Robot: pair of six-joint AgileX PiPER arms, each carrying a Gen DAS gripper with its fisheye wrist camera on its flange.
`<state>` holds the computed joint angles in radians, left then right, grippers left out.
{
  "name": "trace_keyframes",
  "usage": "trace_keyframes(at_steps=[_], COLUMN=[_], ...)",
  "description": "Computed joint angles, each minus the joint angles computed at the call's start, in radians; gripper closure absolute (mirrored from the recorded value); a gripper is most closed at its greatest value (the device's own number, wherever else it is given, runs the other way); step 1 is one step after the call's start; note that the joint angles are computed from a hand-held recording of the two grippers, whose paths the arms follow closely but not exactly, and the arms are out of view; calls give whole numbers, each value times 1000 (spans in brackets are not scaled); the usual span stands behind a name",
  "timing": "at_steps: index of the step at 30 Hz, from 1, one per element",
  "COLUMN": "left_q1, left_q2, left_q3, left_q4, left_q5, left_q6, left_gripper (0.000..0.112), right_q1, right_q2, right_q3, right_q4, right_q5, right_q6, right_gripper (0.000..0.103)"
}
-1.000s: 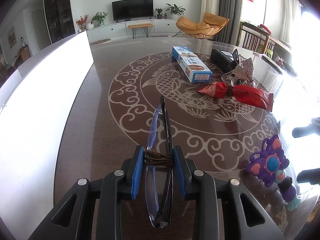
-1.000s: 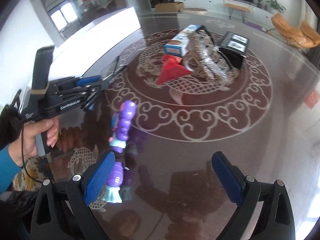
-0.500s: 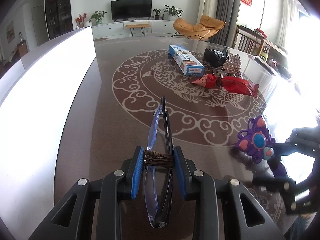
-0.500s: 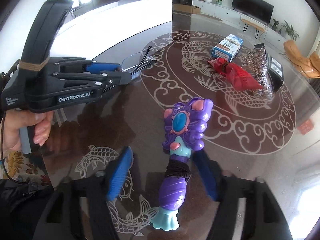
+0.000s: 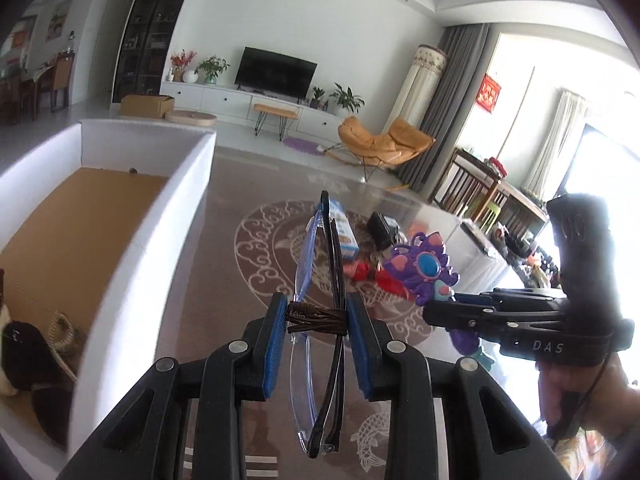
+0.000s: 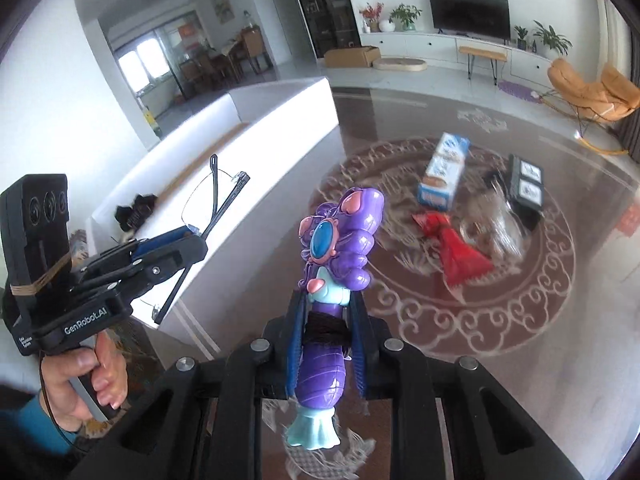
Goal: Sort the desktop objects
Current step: 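Carry the glasses and purple toy into the white box and open both grippers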
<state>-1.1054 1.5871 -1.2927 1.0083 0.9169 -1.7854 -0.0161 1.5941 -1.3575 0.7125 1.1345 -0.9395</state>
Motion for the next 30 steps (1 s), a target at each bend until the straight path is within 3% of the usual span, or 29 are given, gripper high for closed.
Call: trace_keyframes(at_steps=[7, 11, 15, 16, 17, 18, 20, 22, 27, 30], left_q1=[102, 343, 545, 577, 595, 600, 562, 507, 305, 185], left_q2=[-340, -469, -476, -460, -437, -413, -411, -420, -394, -335], left_q3=[192, 313, 384, 390, 392, 392, 396, 403, 384, 316], left_q4=[-67, -238, -425, -469, -498, -512, -457, -386, -230, -178], left_q5=[221, 158, 47, 34, 30, 37, 71, 88, 212, 246], left_q6=[102, 270, 441, 475, 491, 491, 410, 324, 104, 64], left_gripper=[82, 82, 81, 76, 68, 46, 40, 23, 22, 22], right_q1=[406, 642, 789, 799, 805, 806, 791, 744, 615, 487], right_q2=[92, 194, 336, 365, 388, 398, 378, 320, 35, -94], right_q3=[-229, -359, -483, -502, -519, -520, -472, -384, 2, 219], right_q4=[56, -59, -230, -239, -249, -252, -234, -142, -15, 59], right_q5=[-83, -156, -192, -186, -175, -175, -203, -244, -516, -633], right_q6=[252, 386, 527, 548, 571, 588, 596, 512, 310, 143], right_gripper=[81, 81, 80, 80, 72, 55, 44, 31, 0, 0])
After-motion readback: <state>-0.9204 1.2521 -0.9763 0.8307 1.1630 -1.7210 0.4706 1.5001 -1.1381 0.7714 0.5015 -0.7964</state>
